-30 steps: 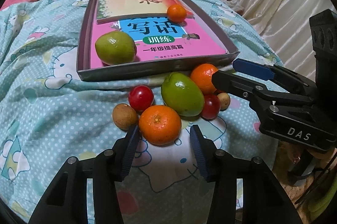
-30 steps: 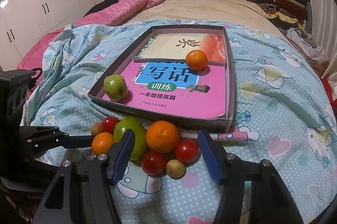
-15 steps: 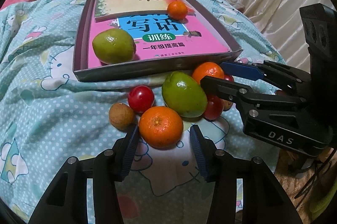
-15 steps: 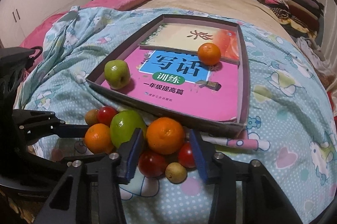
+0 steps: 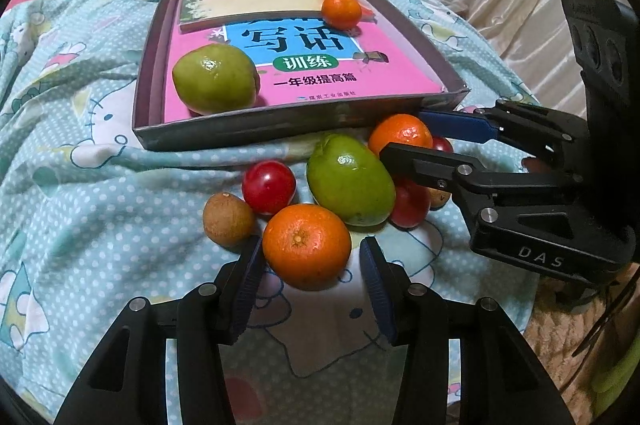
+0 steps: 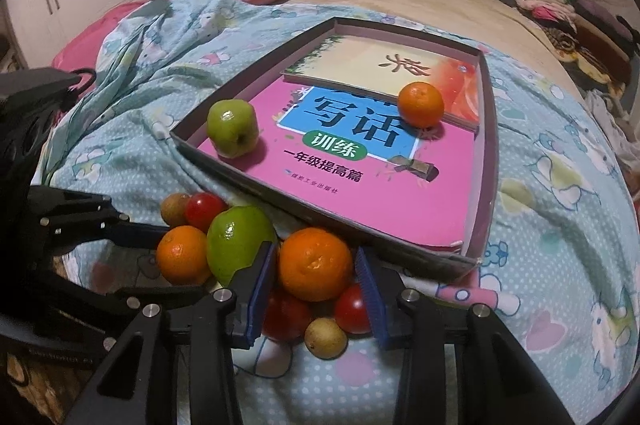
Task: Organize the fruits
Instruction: 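Move the left tool to a tangerine while the right tool reaches another tangerine, then close the left tool on its tangerine while the right tool closes on its tangerine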
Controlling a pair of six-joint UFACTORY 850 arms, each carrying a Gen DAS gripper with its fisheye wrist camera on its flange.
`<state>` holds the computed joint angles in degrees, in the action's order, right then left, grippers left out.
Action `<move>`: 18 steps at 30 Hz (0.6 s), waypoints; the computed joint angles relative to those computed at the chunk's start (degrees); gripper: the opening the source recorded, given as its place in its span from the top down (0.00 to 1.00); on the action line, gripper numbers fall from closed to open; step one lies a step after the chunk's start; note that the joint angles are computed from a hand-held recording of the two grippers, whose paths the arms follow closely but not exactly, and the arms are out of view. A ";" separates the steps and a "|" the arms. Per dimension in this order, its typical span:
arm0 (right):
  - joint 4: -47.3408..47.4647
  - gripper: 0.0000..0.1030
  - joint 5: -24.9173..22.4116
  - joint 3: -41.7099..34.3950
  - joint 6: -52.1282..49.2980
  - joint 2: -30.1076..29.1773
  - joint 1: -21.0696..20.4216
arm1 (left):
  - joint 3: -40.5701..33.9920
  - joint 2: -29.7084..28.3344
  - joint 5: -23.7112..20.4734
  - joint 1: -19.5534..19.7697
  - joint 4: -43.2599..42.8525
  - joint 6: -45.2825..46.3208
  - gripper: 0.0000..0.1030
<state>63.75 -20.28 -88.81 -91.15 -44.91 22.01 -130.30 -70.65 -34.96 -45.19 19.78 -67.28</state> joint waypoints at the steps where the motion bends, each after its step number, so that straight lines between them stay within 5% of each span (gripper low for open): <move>1: -0.51 0.59 -0.44 -0.26 0.10 -0.16 -0.09 | -0.73 -0.46 -0.37 0.06 -0.18 0.27 0.51; 10: -3.83 0.62 -2.21 -2.00 4.27 -1.43 -0.21 | -6.15 -3.74 -3.18 0.34 -0.60 1.21 0.58; 18: -0.21 0.63 -4.54 -1.36 2.67 -0.93 -1.01 | -3.92 -2.50 -1.35 0.43 -0.35 1.15 0.59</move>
